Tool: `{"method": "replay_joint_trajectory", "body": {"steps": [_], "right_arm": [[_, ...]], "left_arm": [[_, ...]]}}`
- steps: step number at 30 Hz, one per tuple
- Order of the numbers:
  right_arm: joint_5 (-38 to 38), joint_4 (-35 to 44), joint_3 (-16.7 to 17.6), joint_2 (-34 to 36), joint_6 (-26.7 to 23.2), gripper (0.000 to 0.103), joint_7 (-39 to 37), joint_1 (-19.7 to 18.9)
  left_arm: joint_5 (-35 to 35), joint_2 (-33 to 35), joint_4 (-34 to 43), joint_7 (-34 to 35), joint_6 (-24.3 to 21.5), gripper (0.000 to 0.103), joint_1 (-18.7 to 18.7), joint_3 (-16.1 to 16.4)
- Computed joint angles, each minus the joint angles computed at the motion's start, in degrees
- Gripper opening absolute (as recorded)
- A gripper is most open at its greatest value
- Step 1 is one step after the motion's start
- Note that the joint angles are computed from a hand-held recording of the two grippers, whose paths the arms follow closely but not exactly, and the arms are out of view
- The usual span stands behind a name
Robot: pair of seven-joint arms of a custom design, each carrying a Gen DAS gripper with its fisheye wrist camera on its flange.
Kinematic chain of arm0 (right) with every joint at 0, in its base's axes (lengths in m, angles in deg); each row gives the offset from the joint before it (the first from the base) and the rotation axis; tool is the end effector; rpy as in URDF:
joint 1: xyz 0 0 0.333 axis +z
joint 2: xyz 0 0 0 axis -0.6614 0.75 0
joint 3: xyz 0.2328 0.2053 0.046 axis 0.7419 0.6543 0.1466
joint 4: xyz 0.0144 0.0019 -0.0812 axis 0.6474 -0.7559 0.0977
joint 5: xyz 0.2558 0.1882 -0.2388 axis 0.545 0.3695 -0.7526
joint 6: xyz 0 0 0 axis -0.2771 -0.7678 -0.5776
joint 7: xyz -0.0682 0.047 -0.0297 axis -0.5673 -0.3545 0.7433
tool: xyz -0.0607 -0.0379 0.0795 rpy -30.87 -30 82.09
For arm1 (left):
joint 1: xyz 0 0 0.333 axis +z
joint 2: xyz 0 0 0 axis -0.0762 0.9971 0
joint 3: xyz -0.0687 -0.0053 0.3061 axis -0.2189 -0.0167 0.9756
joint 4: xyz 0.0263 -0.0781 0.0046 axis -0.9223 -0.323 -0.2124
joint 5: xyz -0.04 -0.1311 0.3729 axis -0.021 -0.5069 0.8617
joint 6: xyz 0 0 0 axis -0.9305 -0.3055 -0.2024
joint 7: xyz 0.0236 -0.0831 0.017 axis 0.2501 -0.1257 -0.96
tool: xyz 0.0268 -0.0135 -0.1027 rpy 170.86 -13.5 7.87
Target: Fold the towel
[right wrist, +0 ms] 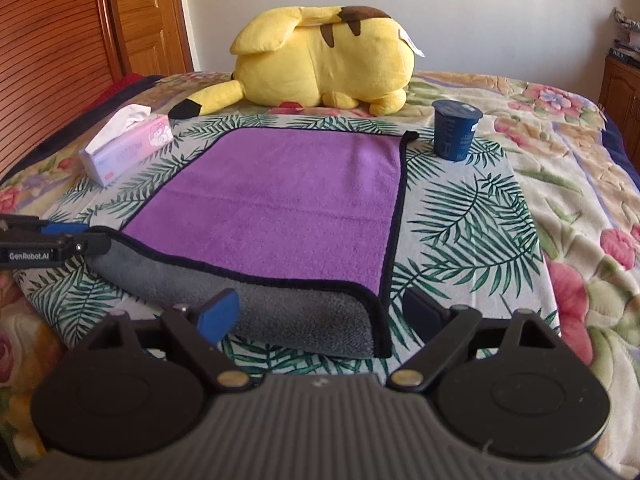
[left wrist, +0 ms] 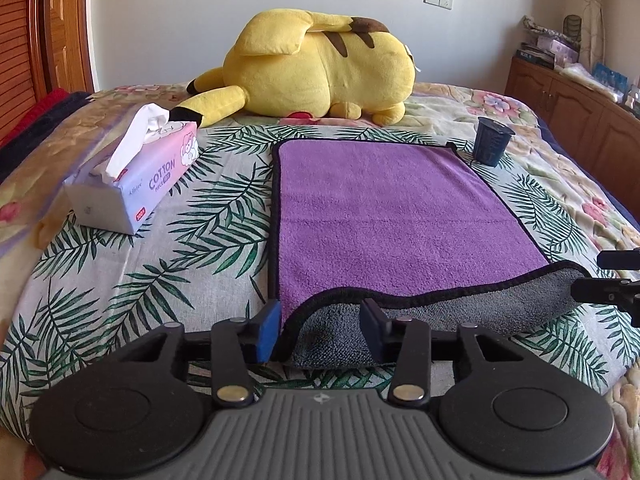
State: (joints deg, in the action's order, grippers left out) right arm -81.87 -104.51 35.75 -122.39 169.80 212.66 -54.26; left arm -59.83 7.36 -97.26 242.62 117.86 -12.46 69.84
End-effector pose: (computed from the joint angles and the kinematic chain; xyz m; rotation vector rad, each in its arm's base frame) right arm 0.3627 0.1273 0.4521 -1.4922 1.9029 -0.8223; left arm 0.5374 -0.0951 0.4523 -1.1873 2.3184 -1.0735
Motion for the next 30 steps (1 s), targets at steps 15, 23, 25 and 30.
{"method": "replay_joint_trajectory", "body": {"steps": [15, 23, 25, 30], "right_arm": [[4.0, 0.2, -8.8, 2.7, -1.8, 0.062, -4.0, 6.2], [5.6, 0.3, -11.4, 2.2, -4.3, 0.05, -6.7, 8.3], [5.5, 0.5, -11.4, 2.1, -5.2, 0.05, -7.1, 8.1], [6.5, 1.0, -13.2, 3.5, -5.4, 0.05, -7.9, 8.7]], "left_arm": [[-0.2, -0.1, -0.2, 0.6, -0.7, 0.0, 0.3, 0.1], [0.5, 0.2, -0.3, 0.2, 0.0, 0.0, 0.3, 0.0], [0.7, 0.2, -0.3, 0.2, 0.1, 0.0, 0.3, 0.0], [1.1, 0.4, -0.3, 0.0, 0.4, 0.0, 0.3, -0.1]]}}
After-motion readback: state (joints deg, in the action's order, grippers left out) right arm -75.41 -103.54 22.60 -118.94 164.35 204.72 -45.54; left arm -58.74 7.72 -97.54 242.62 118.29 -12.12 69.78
